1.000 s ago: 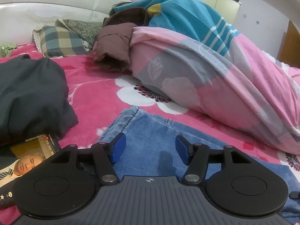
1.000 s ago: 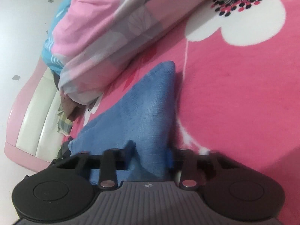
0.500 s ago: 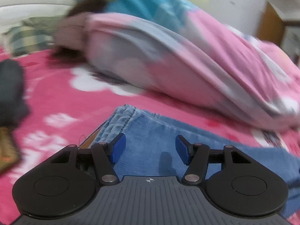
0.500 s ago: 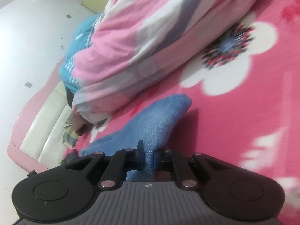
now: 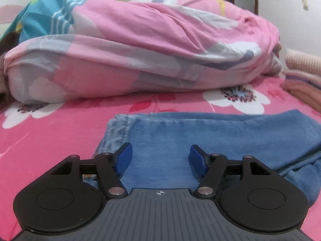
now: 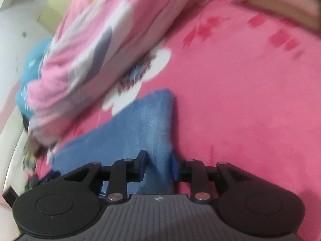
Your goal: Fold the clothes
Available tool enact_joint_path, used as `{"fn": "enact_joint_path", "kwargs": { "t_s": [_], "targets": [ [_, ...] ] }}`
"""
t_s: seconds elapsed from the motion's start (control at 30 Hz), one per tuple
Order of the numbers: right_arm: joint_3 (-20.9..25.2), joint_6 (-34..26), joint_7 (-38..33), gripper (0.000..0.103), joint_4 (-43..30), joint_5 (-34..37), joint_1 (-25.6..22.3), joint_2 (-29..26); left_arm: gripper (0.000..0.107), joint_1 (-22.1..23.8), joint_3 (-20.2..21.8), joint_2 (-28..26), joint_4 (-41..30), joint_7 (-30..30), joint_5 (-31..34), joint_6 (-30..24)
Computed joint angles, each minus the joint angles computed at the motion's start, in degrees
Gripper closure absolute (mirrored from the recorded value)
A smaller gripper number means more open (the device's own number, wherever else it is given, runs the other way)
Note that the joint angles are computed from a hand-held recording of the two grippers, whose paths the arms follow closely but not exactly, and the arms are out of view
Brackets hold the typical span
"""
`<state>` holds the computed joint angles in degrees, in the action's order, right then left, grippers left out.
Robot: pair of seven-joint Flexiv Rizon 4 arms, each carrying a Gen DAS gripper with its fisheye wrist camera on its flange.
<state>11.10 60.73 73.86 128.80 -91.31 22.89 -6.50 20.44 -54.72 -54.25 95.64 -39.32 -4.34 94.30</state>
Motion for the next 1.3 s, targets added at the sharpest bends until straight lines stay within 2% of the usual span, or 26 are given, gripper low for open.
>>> {"fn": "enact_joint_path", "kwargs": {
  "t_s": [0.1, 0.17, 0.23, 0.3, 0.37, 0.47, 0.5, 0.63, 0.7, 0.77, 0.83, 0.9, 1.0, 1.07, 1.1, 1.2, 1.3],
  "targets": [
    [3.47, -14.16, -6.7, 0.074, -1.85, 4.77, 5.47, 1.48, 0.044, 0.97, -1.66, -1.33, -0.53, 1.09, 0.05, -0.95],
    [2.7, -14.66, -7.6, 0.074, -4.67, 1.07, 6.61, -0.16, 0.044, 0.44, -1.48, -1.71, -0.97, 1.61, 0.16, -0.36],
    [1.98, -15.84, -14.05, 0.075, -8.93, 1.31, 8.25, -4.08, 0.045, 0.11, -1.25, -2.02, -1.2, 1.7, 0.33, 0.23],
    [1.34, -16.46, -22.19, 0.075, -12.99, 5.09, 10.35, -8.97, 0.046, 0.22, -1.43, -2.17, -1.31, 1.54, 0.34, 0.12],
    [1.34, -15.73, -32.39, 0.074, -17.44, 12.57, 12.5, -14.99, 0.049, 0.73, -2.04, -2.54, -1.45, 1.4, 0.1, -0.42],
    [0.38, -27.77, -45.85, 0.075, -23.88, 20.4, 19.75, -18.19, 0.051, 2.01, -3.58, -3.25, -1.46, 1.53, -0.63, -1.86],
    [-0.27, -30.16, -48.7, 0.075, -25.71, 21.23, 21.47, -18.88, 0.051, 2.29, -3.91, -3.32, -1.45, 1.68, -0.93, -2.3],
    [-3.78, -27.09, -52.51, 0.075, -29.41, 16.6, 23.66, -21.0, 0.051, 2.71, -4.21, -3.03, -1.04, 2.19, -1.65, -2.08],
    [-3.73, -22.39, -62.01, 0.076, -33.08, 21.99, 21.99, -24.7, 0.051, 2.97, -4.33, -2.91, -0.77, 2.11, -1.67, -1.64],
    [-4.78, -23.84, -68.9, 0.076, -36.05, 25.44, 22.8, -26.68, 0.044, 2.32, -2.99, -2.35, -0.62, 1.28, -1.36, 0.69],
    [-5.59, -26.3, -73.6, 0.077, -39.14, 29.29, 23.83, -26.84, 0.044, 1.2, -0.37, -1.31, -1.12, -1.0, -1.37, 2.06],
    [-6.9, -26.87, -75.36, 0.077, -41.35, 30.99, 24.37, -27.31, 0.044, 1.26, 0.43, -1.15, -1.85, -2.89, -2.11, 0.19],
    [-6.39, -23.73, -84.63, 0.077, -46.07, 37.8, 22.44, -31.23, 0.044, 1.7, 0.46, -1.38, -2.5, -3.96, -3.05, -1.04],
    [-6.33, -26.21, -92.55, 0.077, -50.58, 41.8, 22.59, -33.38, 0.043, 1.94, 0.52, -1.34, -2.65, -4.51, -3.6, -0.97],
    [-6.68, -27.62, -95.81, 0.077, -52.65, 42.87, 23.04, -34.0, 0.043, 2.12, 0.47, -1.33, -2.71, -4.81, -3.81, -0.97],
    [-9.0, -25.41, -99.71, 0.077, -56.34, 42.87, 24.2, -34.7, 0.043, 2.43, 0.44, -1.36, -3.25, -5.65, -4.63, -1.61],
    [-10.32, -22.67, -105.36, 0.077, -64.21, 45.42, 23.84, -39.73, 0.043, 1.65, 1.87, -0.87, -4.31, -6.61, -6.09, -2.94]
  ]
}}
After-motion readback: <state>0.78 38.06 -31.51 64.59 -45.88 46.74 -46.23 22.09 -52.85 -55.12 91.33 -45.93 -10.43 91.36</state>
